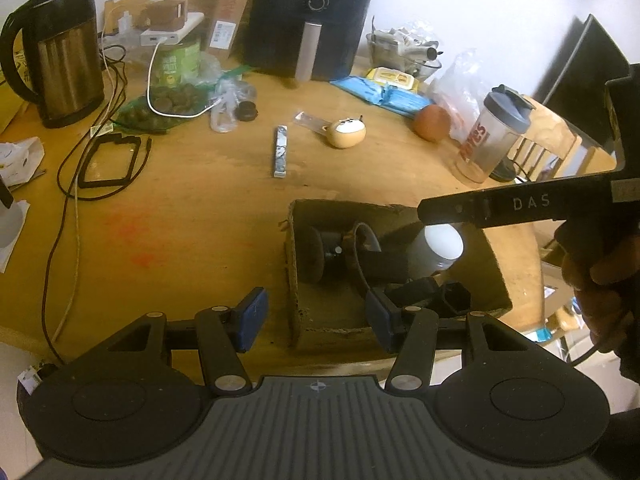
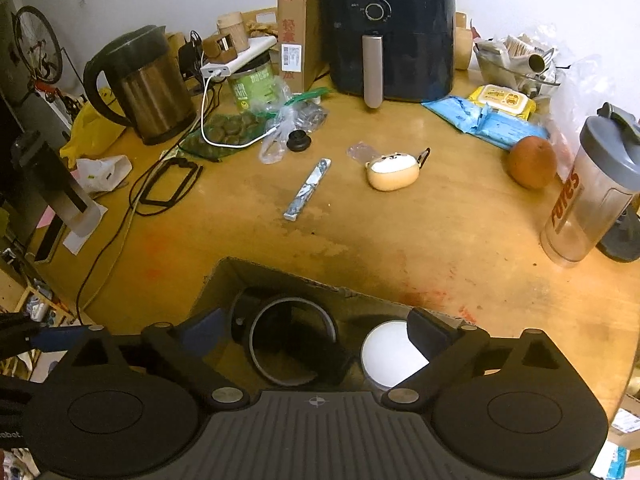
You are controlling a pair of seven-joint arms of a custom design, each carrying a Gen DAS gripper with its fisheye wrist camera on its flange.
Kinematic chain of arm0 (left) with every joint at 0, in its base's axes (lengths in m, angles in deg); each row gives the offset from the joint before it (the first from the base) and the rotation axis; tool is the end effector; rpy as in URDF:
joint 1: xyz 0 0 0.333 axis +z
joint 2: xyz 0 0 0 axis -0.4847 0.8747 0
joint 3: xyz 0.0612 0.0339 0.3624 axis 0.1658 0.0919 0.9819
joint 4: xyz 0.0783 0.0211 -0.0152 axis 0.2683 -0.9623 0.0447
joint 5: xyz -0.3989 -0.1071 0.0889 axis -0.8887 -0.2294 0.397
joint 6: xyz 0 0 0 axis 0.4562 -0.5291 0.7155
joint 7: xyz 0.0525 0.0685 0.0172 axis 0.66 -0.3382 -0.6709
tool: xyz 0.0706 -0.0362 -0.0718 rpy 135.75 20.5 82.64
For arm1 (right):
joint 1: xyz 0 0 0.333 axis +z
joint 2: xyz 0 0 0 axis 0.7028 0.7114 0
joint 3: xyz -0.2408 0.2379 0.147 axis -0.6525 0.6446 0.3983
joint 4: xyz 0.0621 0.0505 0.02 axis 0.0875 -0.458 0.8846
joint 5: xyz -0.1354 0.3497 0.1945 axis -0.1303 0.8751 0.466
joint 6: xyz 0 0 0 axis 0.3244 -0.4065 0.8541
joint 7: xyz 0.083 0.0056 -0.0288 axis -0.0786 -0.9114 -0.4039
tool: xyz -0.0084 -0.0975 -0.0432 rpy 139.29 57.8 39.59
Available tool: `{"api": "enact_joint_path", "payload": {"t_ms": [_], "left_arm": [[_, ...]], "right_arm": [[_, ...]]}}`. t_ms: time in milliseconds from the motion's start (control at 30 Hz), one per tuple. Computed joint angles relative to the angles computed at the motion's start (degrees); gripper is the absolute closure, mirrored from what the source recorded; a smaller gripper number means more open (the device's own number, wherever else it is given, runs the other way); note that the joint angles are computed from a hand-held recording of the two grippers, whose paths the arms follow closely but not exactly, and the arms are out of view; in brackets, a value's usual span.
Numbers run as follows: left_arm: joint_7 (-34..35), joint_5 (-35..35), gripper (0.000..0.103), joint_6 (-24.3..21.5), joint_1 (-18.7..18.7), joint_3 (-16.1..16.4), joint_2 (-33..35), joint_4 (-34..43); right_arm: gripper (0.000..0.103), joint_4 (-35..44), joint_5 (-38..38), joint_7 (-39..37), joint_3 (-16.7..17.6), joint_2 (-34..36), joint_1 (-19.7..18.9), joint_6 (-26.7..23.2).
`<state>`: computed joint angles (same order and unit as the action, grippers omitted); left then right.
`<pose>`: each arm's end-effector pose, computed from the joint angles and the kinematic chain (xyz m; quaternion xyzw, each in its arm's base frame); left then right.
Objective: Organize rigid objects
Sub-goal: 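Open the left tool to drop the tape ring while the right tool releases the block, then withdraw both open tools from the box toward the table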
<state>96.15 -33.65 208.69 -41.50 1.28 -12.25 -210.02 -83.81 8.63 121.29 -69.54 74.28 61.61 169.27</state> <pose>0.5122 -0.2571 0.4591 -0.6599 0.6754 -0.2974 0.1414 0.6064 0.2278 0.4704 -0.7770 0.5553 -0.0801 0.2854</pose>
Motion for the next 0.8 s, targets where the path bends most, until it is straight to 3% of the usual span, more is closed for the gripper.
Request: {"api": "enact_joint_path", "payload": {"t_ms": [800], "left_arm": [[4.0, 0.0, 0.05, -1.8, -0.1, -0.1, 5.0, 6.5]], "right_arm": [[0.0, -0.3, -8.3, 9.3, -2.3, 0.2, -1.1, -1.7]]}}
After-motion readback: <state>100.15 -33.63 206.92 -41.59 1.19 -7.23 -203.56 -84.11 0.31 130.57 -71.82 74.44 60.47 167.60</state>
